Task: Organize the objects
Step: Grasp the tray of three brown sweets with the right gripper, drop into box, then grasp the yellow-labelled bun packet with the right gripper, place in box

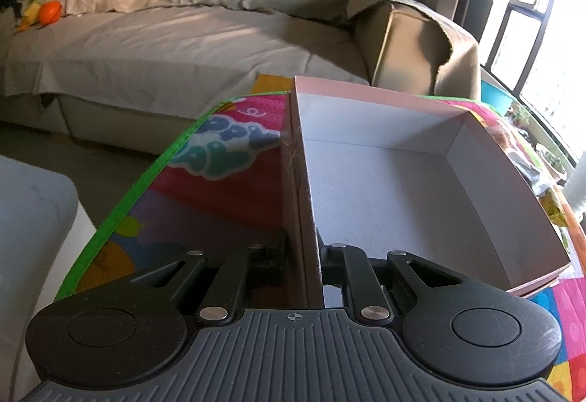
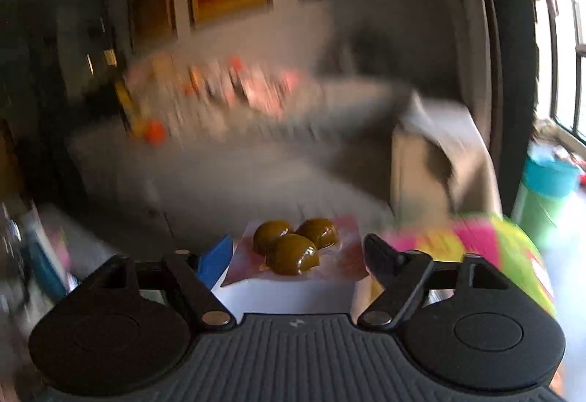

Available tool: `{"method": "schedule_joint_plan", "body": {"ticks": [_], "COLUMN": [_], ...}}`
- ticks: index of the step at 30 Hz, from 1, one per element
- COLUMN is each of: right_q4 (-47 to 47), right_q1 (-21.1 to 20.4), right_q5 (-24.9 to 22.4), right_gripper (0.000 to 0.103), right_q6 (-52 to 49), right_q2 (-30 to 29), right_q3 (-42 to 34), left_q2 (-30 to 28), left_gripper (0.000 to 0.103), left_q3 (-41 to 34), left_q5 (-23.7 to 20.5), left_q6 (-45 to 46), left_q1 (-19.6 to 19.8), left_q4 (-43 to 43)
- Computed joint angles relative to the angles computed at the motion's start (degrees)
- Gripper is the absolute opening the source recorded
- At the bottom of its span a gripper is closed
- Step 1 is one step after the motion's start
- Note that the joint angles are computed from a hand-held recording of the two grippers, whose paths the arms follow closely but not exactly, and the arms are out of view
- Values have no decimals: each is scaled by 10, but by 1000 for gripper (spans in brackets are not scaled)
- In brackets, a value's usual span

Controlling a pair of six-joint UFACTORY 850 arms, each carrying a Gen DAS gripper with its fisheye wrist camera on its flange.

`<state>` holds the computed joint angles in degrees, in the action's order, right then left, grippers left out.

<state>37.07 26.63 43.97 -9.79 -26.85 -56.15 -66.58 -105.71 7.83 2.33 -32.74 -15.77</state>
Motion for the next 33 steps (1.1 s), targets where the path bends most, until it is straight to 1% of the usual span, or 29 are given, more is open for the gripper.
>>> {"method": "schedule_joint_plan", "body": {"ticks": [1,3,6,13,16,18,20,22,27,30,33], "right_q4": [-3,-1,16,149,225,246,245,236,198,157,160], "right_q1": [-3,-9,-10,13,32,36,32,25,-4,-26,-49], "right_q5": [5,-11,-9,54,84,87,75,60,21,-12,-51], "right_gripper": [103,103,103,103,103,103,103,103,103,103,103], "right_q6": [11,23,17,-55,-112,-125,-107,-69,-5,33,22], "right_q2": [-10,-24,-31,-39,-60,-67,-74,-75,-92,-97,-101], "right_q3": [-15,-33,-16,75,88,95,95,98,78,62,31], "left_q2": [0,1,1,5,6,6,6,5,5,5,6], "left_gripper": [14,14,14,14,14,14,14,14,14,14,14], "left_q3": [0,2,3,11,11,12,12,9,9,10,10], "left_q5": [-1,-1,1,5,5,5,4,1,-1,0,0], "left_q6": [-1,-11,-12,-8,3,8,1,9,20,28,26], "left_q1": [0,0,0,-1,-2,-2,-2,-2,-2,-2,-2], "left_q4": [-2,4,4,-10,-24,-26,-21,-29,-40,-49,-46]}}
